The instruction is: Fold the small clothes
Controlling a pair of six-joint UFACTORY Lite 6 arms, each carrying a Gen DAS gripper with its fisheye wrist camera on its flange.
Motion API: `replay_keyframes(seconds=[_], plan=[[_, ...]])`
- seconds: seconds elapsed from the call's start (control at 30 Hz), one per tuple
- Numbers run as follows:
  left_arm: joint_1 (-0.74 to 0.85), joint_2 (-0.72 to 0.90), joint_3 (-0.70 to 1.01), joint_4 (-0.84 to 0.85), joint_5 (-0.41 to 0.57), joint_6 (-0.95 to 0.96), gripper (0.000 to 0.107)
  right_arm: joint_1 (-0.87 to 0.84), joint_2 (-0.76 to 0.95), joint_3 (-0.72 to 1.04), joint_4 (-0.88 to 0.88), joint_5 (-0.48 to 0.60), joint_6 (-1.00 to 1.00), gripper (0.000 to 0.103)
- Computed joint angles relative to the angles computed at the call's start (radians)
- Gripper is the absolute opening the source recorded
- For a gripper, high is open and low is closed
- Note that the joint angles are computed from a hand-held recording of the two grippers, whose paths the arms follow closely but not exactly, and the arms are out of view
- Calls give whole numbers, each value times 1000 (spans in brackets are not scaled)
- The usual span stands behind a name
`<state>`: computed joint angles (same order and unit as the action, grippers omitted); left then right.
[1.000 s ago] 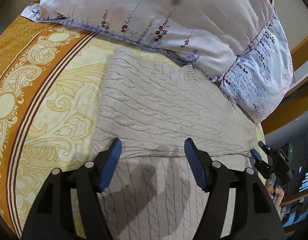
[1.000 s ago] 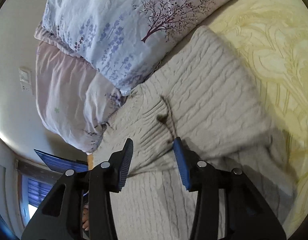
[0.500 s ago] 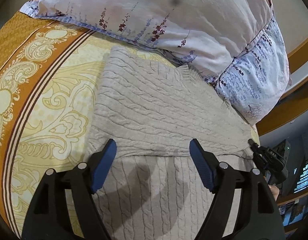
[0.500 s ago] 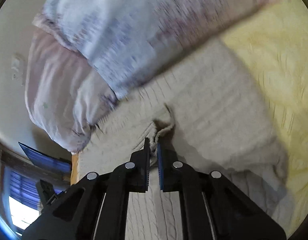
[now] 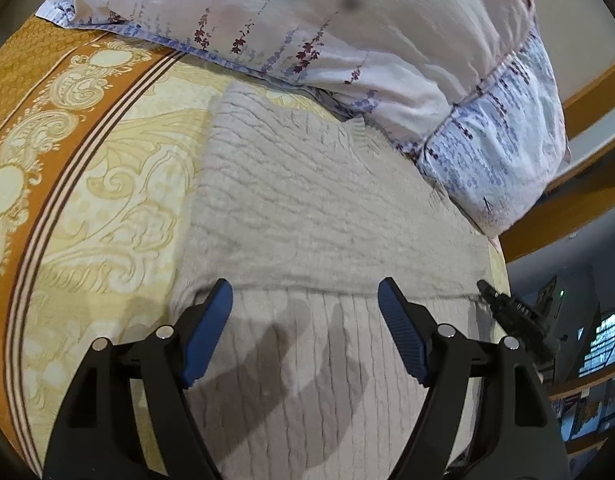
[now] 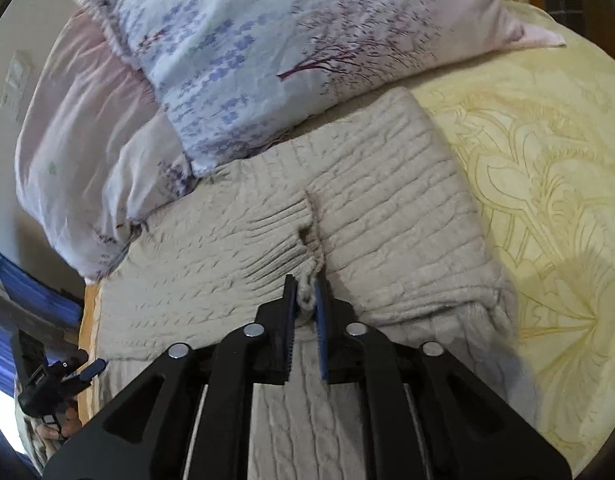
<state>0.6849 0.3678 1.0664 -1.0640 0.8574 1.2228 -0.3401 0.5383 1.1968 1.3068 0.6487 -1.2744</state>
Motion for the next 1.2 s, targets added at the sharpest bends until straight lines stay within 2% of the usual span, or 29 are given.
replay_keyframes(seconds=[0.07,0.1,0.13,0.2,0.37,0.5,0.6,0.67,0.73,0.9,1.0,1.2], plan=[[50,-58,-60,7,18,62,75,-33,-56,-47,-13,37,-21,41],[81,-88,-92,12,31,100,75,-70,-90,-81,-15,76,-49,55],[110,-115,-121,18,41,135,75,-102,-118,-108,-23,107,-65,60],[183,-176,-187,36,63,213,75,-193,-173,-161,-60,203,-101,60],[390,-272,-319,117,156,365,75,-402,-215,-222,-172,332,-120,59],[478,-287,-383,167,177,408,75,-526,-182,-228,-255,404,-131,58],[548,-300,-440,206,169,465,75,-593,-194,-256,-297,413,-169,58],[603,-292,-458,224,191,503,74,-631,-170,-254,-324,444,-184,56],[642,-287,-469,238,216,523,73,-652,-146,-254,-347,471,-196,45],[719,-269,-488,289,277,543,66,-681,-84,-282,-401,563,-249,30],[743,-219,-491,351,329,537,53,-690,-74,-311,-431,619,-285,30],[791,-245,-557,397,355,593,52,-720,-73,-352,-500,710,-336,30]])
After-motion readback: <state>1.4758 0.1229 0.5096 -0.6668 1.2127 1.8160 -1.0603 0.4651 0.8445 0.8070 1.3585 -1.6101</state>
